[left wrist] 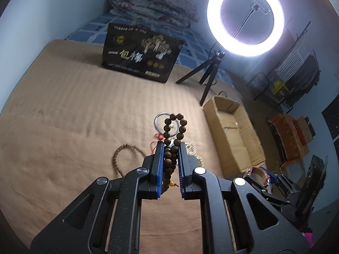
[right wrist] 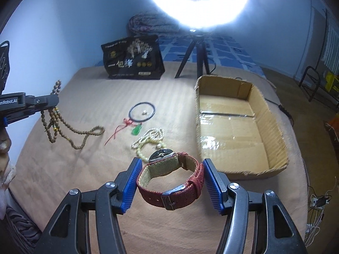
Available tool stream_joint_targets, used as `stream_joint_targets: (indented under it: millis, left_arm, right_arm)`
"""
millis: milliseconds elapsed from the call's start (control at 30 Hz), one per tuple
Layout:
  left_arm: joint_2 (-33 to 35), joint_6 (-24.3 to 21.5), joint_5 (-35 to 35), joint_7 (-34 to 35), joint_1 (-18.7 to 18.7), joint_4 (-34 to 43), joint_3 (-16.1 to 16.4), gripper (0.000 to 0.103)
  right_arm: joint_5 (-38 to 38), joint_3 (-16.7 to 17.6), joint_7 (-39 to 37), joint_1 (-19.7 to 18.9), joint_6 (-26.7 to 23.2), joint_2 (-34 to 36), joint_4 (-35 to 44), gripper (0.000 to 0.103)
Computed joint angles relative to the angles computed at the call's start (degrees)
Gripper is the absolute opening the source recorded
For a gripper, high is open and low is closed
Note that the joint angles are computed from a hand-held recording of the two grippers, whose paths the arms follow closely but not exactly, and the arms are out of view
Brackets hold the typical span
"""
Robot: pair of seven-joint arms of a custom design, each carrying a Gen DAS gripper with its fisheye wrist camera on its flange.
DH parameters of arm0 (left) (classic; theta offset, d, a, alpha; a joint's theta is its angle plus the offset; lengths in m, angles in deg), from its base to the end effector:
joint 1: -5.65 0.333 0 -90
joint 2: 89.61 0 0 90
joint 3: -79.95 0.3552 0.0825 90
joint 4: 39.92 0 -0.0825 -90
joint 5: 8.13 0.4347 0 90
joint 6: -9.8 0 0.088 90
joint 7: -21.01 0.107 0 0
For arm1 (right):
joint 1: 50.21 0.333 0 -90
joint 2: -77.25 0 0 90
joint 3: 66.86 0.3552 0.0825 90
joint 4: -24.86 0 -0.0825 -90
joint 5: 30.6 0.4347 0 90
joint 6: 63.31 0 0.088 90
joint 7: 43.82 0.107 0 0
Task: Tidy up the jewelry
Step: 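Lift necklace with left gripper while right gripper carries watch over cardboard box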
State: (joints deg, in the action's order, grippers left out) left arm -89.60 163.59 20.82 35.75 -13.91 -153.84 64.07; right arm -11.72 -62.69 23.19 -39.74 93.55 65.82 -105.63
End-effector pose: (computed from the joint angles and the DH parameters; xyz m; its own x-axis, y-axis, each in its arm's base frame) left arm 0.5190 -0.3882 0.5579 0.1557 -0.8995 0.4082 -0.7310 -0.3828 -0.5648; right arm 0.5491 0.1325 0.5259 0.3978 -0.9172 -0.0237 -0.7160 -0.2942 -0.6331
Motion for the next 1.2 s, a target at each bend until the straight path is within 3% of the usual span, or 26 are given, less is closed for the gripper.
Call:
stream_joint_targets:
  millis: [433,767,1200]
  left_arm:
    - [5.16,-0.71,2.42,4.71,-0.6,11.6,0.21,0.01]
    - [15.97,-3.98,3.35,12.72,-4.1,29.31,0.65,0.01]
    - [34.16,-10.1,-2.43,24.19,-9.96,56.55,2.43,0.01]
  right_arm:
    - [-1.99,-1.2,2.54,-2.27,1.1,2.33,4.1,0.06]
    - [-4.05,-2.11,4.81,-3.75,0.93,4.41,6.61,0.06]
    - [-6.36,-3.69,7.24,-4.7,-0.05,8.36,10.16,0.06]
